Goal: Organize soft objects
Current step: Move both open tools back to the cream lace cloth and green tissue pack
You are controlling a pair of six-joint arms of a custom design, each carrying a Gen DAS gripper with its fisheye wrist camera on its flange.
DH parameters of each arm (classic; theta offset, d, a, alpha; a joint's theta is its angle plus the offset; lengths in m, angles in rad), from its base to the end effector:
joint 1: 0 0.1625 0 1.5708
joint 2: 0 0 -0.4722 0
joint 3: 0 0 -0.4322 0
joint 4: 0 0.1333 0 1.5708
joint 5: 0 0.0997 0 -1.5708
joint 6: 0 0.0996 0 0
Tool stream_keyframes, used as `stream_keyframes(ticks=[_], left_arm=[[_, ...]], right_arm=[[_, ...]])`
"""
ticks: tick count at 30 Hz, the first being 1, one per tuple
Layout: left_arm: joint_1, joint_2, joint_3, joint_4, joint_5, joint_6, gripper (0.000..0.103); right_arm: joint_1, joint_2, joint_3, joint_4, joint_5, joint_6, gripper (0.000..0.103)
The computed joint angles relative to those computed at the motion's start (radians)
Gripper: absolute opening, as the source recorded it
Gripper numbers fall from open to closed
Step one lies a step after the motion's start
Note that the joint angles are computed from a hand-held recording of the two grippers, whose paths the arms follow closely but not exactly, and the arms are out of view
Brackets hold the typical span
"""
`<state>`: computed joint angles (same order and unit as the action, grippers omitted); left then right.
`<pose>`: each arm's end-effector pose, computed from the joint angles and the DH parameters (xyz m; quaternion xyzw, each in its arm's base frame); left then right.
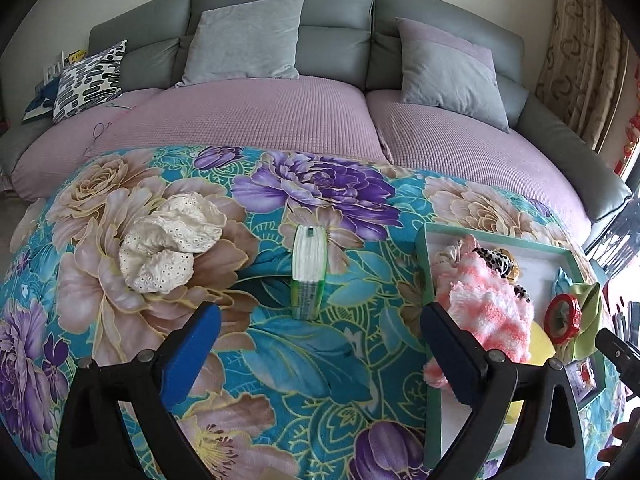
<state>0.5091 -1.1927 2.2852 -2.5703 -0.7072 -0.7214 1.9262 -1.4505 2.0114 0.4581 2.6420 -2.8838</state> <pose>-0.3055 -0.4099 0.1440 0.1728 0.8908 -0.2987 0.2955 0.1692 -0.3241 0.3085 -0.0985 -0.8332 0.3716 0.3975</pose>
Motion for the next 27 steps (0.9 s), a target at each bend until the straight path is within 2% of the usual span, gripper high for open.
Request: stream_keyframes(ticks=[13, 17, 20, 22, 25, 27], left_arm=[[0.006, -0.038, 0.013, 0.004, 0.018, -0.012, 0.100], [0.008, -0.082, 0.027, 0.013, 0.053, -0.023, 0.100], [0.009, -0.134, 0.044, 0.046, 0.115, -0.063, 0.100], [0.015, -0.179, 0.060, 0.070, 0.153, -0.090, 0.100], [0.029, -0.241, 0.077, 0.113, 0.202, -0.134, 0.100], [0.040, -0.274, 0.083, 0.147, 0.232, -0.165, 0.100]], right_arm=[[0.034, 0.069, -0.035, 0.014, -0.022, -0.007, 0.103], [0.072, 0.078, -0.045, -0.044, -0.040, -0.054, 0.103], [0.113, 0.078, -0.050, -0.145, -0.100, -0.152, 0.103], [0.127, 0.092, -0.054, -0.199, -0.171, -0.204, 0.103], [0.132, 0.147, -0.077, -0.217, -0.249, -0.216, 0.103], [0.138, 0.191, -0.096, -0.224, -0.264, -0.220, 0.103]])
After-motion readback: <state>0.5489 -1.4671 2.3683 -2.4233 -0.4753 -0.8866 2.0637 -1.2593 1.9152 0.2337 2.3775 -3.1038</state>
